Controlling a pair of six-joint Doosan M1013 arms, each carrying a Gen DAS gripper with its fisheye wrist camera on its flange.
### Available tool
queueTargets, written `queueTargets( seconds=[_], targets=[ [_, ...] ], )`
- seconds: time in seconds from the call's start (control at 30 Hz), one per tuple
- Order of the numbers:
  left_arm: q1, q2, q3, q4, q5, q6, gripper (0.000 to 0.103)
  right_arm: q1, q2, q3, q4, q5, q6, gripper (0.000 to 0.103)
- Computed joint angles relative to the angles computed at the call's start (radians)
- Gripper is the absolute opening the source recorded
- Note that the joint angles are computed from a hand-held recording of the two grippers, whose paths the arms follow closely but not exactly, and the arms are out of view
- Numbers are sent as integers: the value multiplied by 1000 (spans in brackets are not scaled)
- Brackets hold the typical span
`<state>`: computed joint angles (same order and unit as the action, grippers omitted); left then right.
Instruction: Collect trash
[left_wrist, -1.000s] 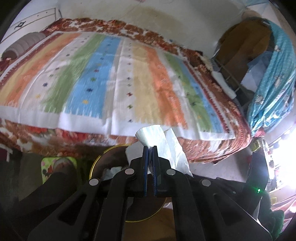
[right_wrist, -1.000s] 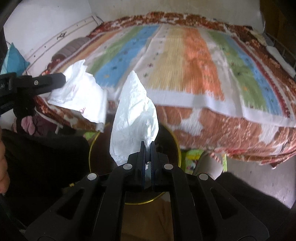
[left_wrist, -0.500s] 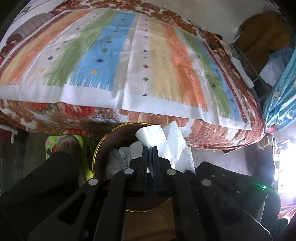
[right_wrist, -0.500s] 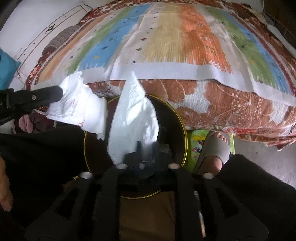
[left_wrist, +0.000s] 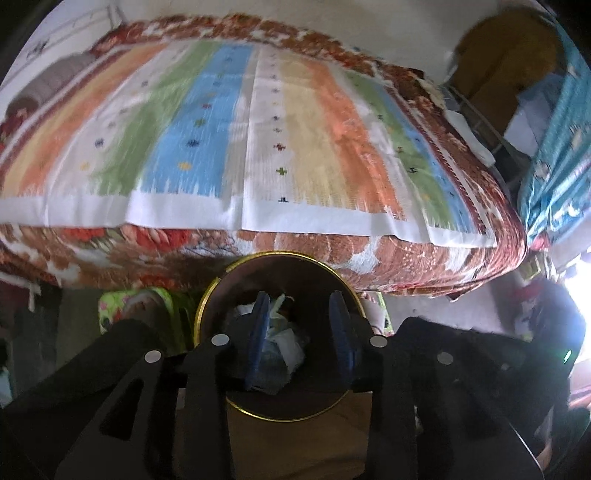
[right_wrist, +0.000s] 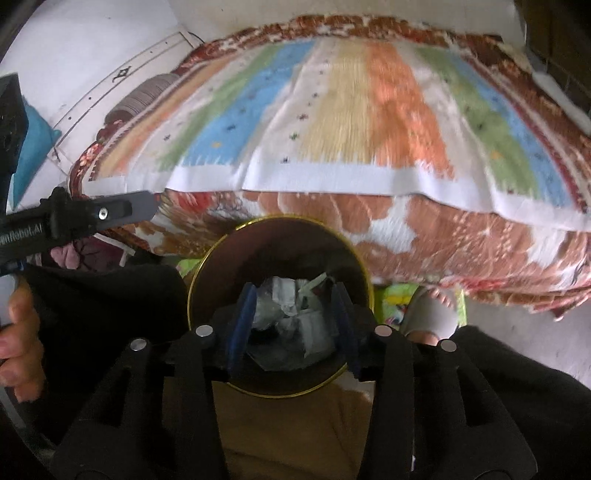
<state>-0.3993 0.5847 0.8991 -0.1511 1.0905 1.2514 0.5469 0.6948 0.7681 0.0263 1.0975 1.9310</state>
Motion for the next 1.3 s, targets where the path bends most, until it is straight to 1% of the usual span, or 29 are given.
queueTargets(
  seconds=[0.07, 0.13, 0.2, 0.27, 0.33, 0.4, 0.53, 0.57, 0.6, 0.63, 0.67, 0.7, 0.8, 0.9, 1.07, 1.23, 1.3],
  targets=[
    [3, -30, 47, -24, -40, 34, 35, 0, -16, 22, -4, -22, -2, 42],
    [3, -52, 82, -33, -67, 50, 39, 3, -41, 56, -27, -59, 4, 45],
    [0, -70, 112, -25, -91, 61, 47, 6, -64, 92, -38, -98, 3, 48],
    [-6, -88, 140, -14, -115, 81, 47, 12, -83, 118, -62, -128, 2, 51],
    [-15, -111, 171, 23, -149, 99, 50, 20, -103, 147, -93, -158, -3, 55],
    [-21, -136, 207, 55, -190, 106, 63, 24, -123, 177, -105, -192, -12, 58],
    [-19, -174, 265, 83, -246, 89, 73, 28, -157, 229, -118, -252, -17, 69],
    [-19, -180, 274, 89, -254, 78, 78, 28, -164, 241, -116, -263, -12, 72],
    [-19, -186, 285, 95, -261, 64, 84, 27, -174, 257, -107, -280, -4, 79],
    [-17, -192, 295, 89, -270, 54, 87, 28, -179, 267, -101, -294, 0, 85],
    [-16, -196, 302, 79, -278, 55, 94, 28, -185, 277, -97, -309, 2, 87],
    [-17, -200, 311, 71, -287, 64, 97, 31, -189, 284, -104, -318, 2, 91],
    [-29, -195, 308, 114, -264, 57, 97, 31, -191, 289, -85, -321, -20, 94],
    [-26, -193, 307, 113, -260, 39, 97, 28, -190, 290, -73, -319, -19, 94],
    [-33, -187, 299, 159, -240, 0, 97, 29, -187, 286, -53, -323, -28, 94],
    [-27, -189, 302, 113, -247, 31, 97, 28, -182, 280, -42, -313, -45, 94],
    [-28, -191, 305, 115, -255, 33, 97, 29, -181, 280, -41, -314, -40, 94]
  ],
)
